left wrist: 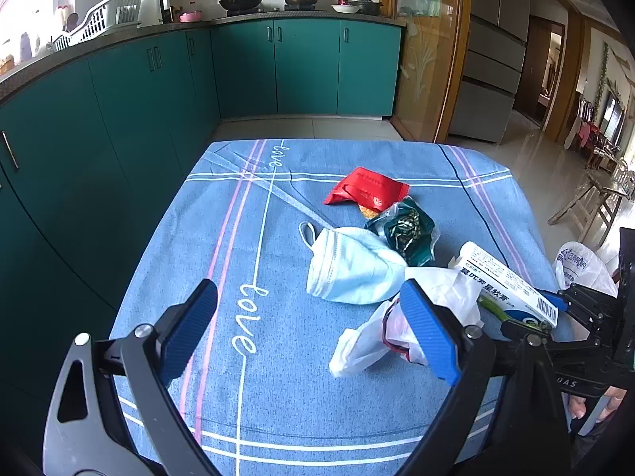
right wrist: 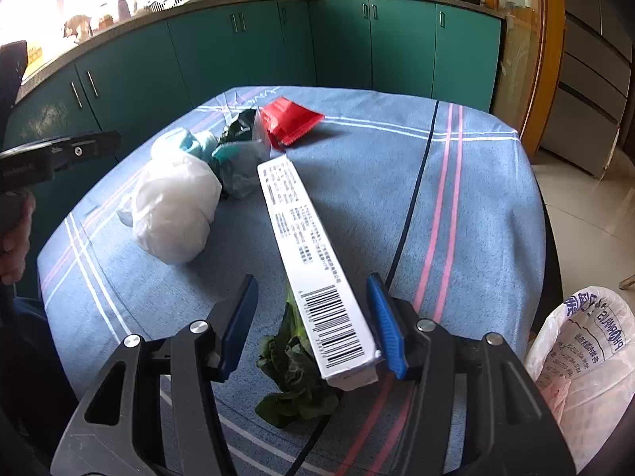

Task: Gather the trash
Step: 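Hold the medicine box in the right gripper while the left gripper reaches toward the white plastic bag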

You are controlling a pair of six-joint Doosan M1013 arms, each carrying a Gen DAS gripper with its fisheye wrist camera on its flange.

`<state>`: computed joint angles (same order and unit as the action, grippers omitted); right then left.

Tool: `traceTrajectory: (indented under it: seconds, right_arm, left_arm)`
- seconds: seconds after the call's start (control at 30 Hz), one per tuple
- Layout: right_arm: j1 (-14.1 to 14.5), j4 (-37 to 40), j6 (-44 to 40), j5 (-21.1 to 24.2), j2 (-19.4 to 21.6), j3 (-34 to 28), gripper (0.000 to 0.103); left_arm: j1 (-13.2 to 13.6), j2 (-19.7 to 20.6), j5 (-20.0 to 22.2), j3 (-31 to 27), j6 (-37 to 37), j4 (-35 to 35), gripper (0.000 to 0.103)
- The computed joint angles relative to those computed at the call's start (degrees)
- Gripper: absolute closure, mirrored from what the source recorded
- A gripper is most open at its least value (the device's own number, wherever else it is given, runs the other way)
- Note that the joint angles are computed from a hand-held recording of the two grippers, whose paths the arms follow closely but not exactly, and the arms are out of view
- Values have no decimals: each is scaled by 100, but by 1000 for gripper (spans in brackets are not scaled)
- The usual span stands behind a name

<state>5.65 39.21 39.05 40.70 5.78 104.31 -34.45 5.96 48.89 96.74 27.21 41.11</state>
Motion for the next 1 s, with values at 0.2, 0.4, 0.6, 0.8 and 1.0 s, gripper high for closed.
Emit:
traceTrajectory:
  seconds: [0.2,0.4,0.6,0.8,1.0]
  right_arm:
    - [98,-346,150,-181,-19,29,47]
    - [186,-708,269,-344,-59,68,53]
    - [135,-676,319,-319,-83,84,67]
    - [22,-402,234,-293,-127,99,68]
    - [-28,-465,534,-385,-92,82,68]
  left_arm:
    - [5,-7,16,1,2,-15,10]
    - [-1,-4,22,-2,11,-16,10]
    - [-15,20,46,-11,87,-22,10]
    - [3,-24,39,29,-124,89,10]
    - [104,-59,-434,73,334,-388,10]
